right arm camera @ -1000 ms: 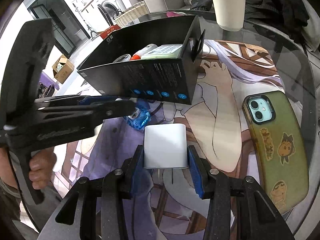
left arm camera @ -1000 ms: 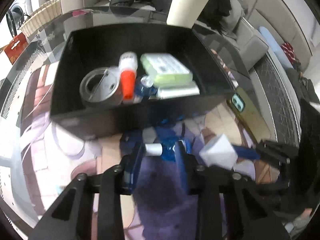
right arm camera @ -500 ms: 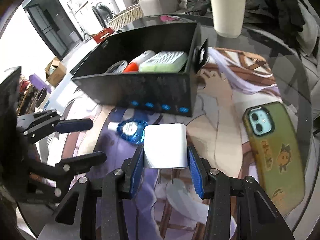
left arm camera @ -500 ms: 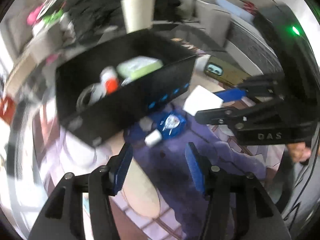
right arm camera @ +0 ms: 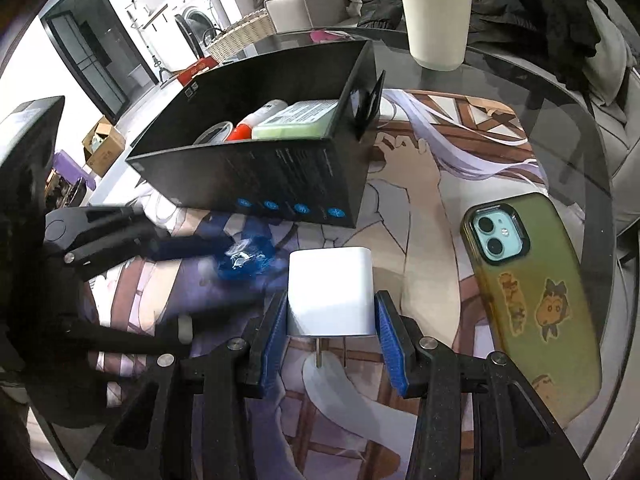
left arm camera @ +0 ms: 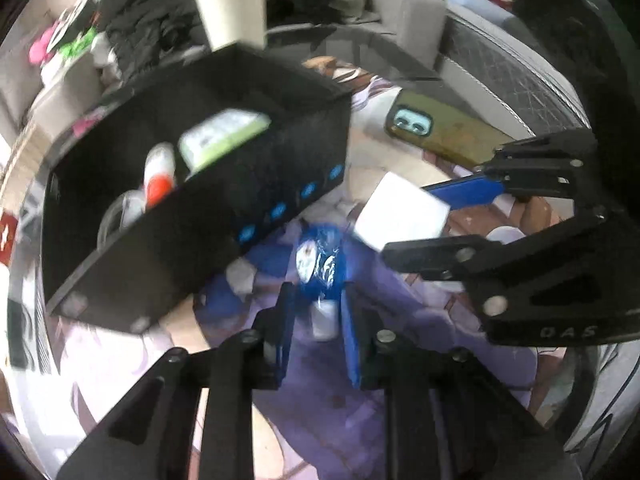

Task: Organize rigid objects
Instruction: 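Hold the white charger with the right tool while the left tool reaches for the blue bottle, then close the left tool around the blue bottle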

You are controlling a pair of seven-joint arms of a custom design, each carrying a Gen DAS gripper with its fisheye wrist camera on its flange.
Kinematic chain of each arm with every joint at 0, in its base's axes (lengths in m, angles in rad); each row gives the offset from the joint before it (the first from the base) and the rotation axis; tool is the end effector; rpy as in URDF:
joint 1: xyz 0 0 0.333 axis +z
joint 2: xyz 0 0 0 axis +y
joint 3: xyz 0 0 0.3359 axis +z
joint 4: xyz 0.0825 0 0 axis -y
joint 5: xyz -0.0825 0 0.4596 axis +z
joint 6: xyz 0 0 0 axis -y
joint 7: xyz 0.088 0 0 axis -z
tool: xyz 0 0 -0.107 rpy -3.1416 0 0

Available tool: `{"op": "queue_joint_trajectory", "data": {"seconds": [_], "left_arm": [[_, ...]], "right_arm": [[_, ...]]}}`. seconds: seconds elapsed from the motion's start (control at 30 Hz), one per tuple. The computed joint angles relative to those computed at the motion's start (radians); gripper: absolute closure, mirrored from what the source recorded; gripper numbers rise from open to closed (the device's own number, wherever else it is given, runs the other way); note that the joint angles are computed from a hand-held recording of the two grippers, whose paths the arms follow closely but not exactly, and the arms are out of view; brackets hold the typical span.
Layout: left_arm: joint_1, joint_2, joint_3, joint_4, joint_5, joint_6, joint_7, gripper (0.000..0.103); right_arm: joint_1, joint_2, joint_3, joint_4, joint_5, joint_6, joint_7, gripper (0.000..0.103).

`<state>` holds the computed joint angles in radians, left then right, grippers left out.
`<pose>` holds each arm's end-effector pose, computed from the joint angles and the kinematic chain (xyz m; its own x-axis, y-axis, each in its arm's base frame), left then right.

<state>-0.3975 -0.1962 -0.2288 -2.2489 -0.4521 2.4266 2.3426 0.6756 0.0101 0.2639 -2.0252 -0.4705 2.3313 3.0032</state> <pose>0.4692 -0.3458 0.4684 -0.9006 -0.4335 0.0332 -0.3985 0.7924 -0.4619 0.3900 0.5199 0.4611 -0.1742 -0.9702 -0.1681 -0.8726 0.2312 -0.4303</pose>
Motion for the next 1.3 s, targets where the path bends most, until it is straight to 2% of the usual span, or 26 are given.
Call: {"op": "queue_joint_trajectory", "data": {"seconds": [0.1,0.2,0.3,0.37,0.4,0.47,0.5,0.63,0.7,0.83,0.9,0.93,0.97,1.03,1.17,1.23,1.27,1.3], "left_arm": [[0.016,-0.033,0.004,-0.034,0.020,0.013,-0.061,0.085],[0.029,-0.075,0.022,-0.065,0.024,-0.015,-0.112,0.086],[0.030,-0.098,0.035,-0.083,0.027,-0.031,-0.114,0.086],[0.024,-0.103,0.041,-0.086,0.020,-0.022,-0.098,0.083],[0.017,-0.099,0.047,-0.083,0.002,-0.018,-0.079,0.076],[0.004,-0.095,0.051,-0.077,-0.030,-0.004,-0.044,0.055],[-0.002,-0.088,0.050,-0.069,-0.044,0.004,-0.028,0.055],[-0.013,-0.029,0.023,-0.009,-0.041,0.014,-0.009,0.055],[-0.011,-0.005,0.012,0.014,-0.035,0.006,-0.024,0.055],[-0.005,0.034,-0.010,0.044,-0.012,-0.004,-0.050,0.055],[-0.004,0.043,-0.022,0.046,0.019,0.008,-0.073,0.062],[-0.002,0.049,-0.028,0.049,0.040,0.006,-0.092,0.073],[-0.003,0.042,-0.029,0.041,0.042,0.019,-0.094,0.074],[-0.004,0.041,-0.022,0.049,0.027,-0.013,-0.099,0.074],[0.008,0.017,-0.012,0.026,0.028,-0.020,-0.140,0.075],[0.020,-0.008,0.000,0.004,0.018,-0.029,-0.175,0.074],[0.024,-0.022,0.004,-0.009,0.018,-0.024,-0.188,0.074],[0.031,-0.048,0.010,-0.032,0.022,-0.009,-0.199,0.074]], "right_arm": [[0.012,0.026,0.008,0.033,-0.016,-0.024,-0.023,0.060],[0.025,0.057,0.005,0.065,-0.005,-0.011,-0.057,0.060],[0.039,0.083,-0.001,0.096,0.001,-0.012,-0.078,0.060],[0.047,0.093,-0.007,0.113,-0.002,-0.031,-0.077,0.060],[0.052,0.093,-0.011,0.116,-0.011,-0.044,-0.070,0.060],[0.058,0.085,-0.015,0.117,-0.028,-0.078,-0.052,0.060],[0.059,0.075,-0.016,0.107,-0.030,-0.088,-0.038,0.060],[0.050,0.037,-0.011,0.063,-0.026,-0.089,-0.004,0.060],[0.048,0.022,-0.005,0.051,-0.039,-0.121,0.018,0.059],[0.029,-0.025,0.001,-0.011,-0.031,-0.083,0.049,0.059],[0.018,-0.052,0.006,-0.045,-0.031,-0.064,0.057,0.055],[0.013,-0.062,0.010,-0.054,-0.033,-0.064,0.060,0.054],[0.008,-0.067,0.014,-0.056,-0.040,-0.066,0.067,0.051],[0.000,-0.079,0.020,-0.064,-0.052,-0.076,0.073,0.046],[-0.012,-0.058,0.023,-0.045,-0.057,-0.081,0.045,0.045],[-0.014,-0.036,0.019,-0.029,-0.041,-0.064,0.014,0.046],[-0.011,-0.019,0.019,-0.011,-0.036,-0.074,0.002,0.051],[-0.007,0.000,0.019,0.011,-0.043,-0.092,-0.008,0.060]]}}
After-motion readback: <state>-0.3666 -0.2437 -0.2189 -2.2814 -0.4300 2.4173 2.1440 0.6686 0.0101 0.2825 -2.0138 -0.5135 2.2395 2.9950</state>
